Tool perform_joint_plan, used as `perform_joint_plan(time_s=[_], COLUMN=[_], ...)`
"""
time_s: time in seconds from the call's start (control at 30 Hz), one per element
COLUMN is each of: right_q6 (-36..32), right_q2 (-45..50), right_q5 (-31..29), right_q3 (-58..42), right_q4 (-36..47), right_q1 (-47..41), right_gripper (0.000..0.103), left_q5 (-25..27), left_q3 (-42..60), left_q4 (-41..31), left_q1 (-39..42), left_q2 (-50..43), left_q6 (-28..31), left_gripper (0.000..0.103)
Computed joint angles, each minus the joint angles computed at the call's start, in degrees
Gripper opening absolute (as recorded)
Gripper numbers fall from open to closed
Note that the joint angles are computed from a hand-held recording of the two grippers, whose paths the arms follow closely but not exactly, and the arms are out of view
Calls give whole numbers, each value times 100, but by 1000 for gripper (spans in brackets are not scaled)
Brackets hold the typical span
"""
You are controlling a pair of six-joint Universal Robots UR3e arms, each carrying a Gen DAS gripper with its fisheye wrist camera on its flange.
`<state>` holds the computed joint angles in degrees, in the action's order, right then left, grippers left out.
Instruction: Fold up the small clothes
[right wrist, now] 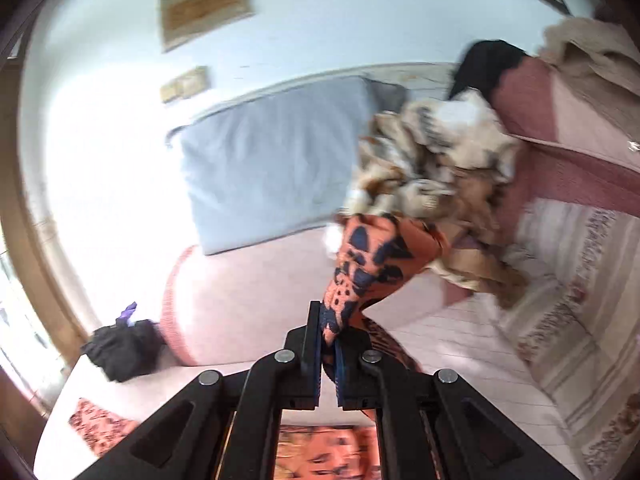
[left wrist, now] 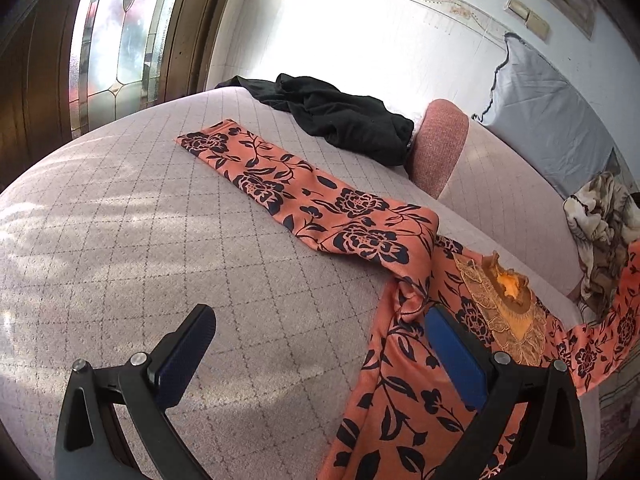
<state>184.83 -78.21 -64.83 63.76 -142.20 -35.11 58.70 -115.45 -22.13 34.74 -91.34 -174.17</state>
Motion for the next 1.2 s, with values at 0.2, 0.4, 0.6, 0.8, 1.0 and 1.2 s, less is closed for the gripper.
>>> perform_joint_plan(time_s=[0.2,0.4,0.6,0.8,1.0,1.2], right_q6=[839,608,208,20,-1506,-2356], right_q2=[413,1970,301,-1468,-3147,-3267], right_q5=[-470,-526,81,1087,2445,3109], right_q3=[1368,2084,3798,5358,6949,7498], right_q4=[-1548,-1003,-1790,-1427,178,975], right_q1=[2418,3240,2422,733,-1207,-2188], right_gripper=[6,81,82,84,84,84], left_q5=[-284,-266,-211,-638,-970,171], left_q3=[-29,18,-47,128,1722,3958], left_q4=[-115,-198,0,-1092,-2616,-2814], left_q1=[192,142,-37,-162,-1159,-2495], left_q2=[114,86,84,571,246,-2121], left_q6=[54,188,220,935,934,94], left_gripper=[103,103,103,103,103,101])
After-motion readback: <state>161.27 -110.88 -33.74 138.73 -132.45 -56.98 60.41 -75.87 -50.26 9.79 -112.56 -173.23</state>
